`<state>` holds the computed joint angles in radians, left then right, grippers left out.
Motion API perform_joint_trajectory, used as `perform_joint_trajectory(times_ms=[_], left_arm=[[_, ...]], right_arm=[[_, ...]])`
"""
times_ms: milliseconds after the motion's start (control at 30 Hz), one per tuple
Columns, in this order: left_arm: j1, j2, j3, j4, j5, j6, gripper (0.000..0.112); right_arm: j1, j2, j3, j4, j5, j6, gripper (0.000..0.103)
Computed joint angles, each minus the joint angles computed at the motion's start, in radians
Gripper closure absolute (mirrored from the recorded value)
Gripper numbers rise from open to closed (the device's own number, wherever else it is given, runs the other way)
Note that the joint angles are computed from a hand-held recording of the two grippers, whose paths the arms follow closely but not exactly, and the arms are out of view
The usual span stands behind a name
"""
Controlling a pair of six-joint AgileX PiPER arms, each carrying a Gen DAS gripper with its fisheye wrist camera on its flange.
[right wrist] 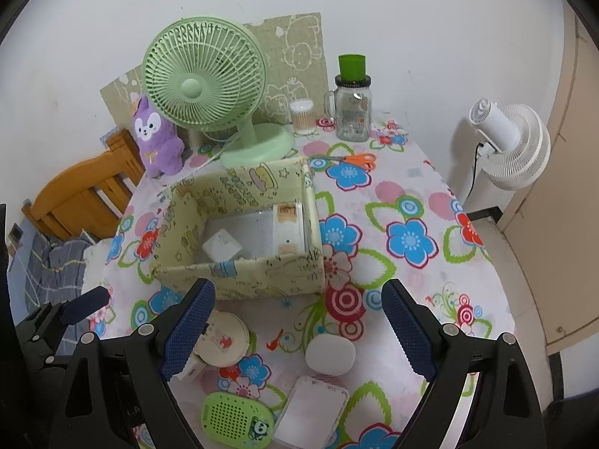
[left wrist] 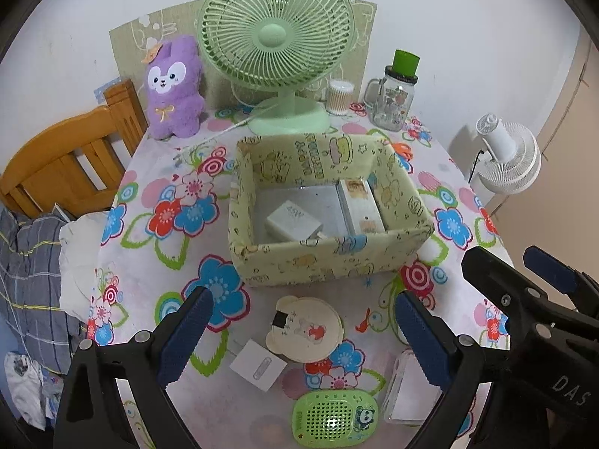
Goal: Organize rigid objects
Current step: 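Withdraw both tools from the box back toward the remaining items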
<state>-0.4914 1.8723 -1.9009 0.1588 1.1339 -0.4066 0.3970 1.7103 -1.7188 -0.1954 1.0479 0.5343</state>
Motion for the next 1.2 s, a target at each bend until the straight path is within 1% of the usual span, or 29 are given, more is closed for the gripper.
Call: perform_joint_trajectory(times_ms=[233, 533, 833, 933, 1200], left_arm=[[0.01, -0.021, 0.1, -0.029, -0.06, 0.014, 0.013], [0.012, -0.018, 0.184, -0.054, -0.118, 0.059, 0.013], [0.024, 0.007, 0.217, -0.079, -0.15, 0.069, 0.013], [0.028, 0.008, 0.242, -0.079, -0.183, 0.064, 0.013], [0.027, 0.041, 0.246, -0.08, -0.201, 0.078, 0.013]], right_arm=[[0.005, -0.012, 0.08, -0.005, -0.04, 0.01, 0.011], [-0.015, -0.009, 0.167, 0.019, -0.071, 0.022, 0.011], [-0.027, 0.017, 0.204, 0.016, -0.1, 0.02, 0.011], [-0.033, 0.026, 0.214, 0.026, -0.107, 0.012, 0.011], [-0.046, 0.052, 0.225, 0.039, -0.115, 0.0, 0.011]])
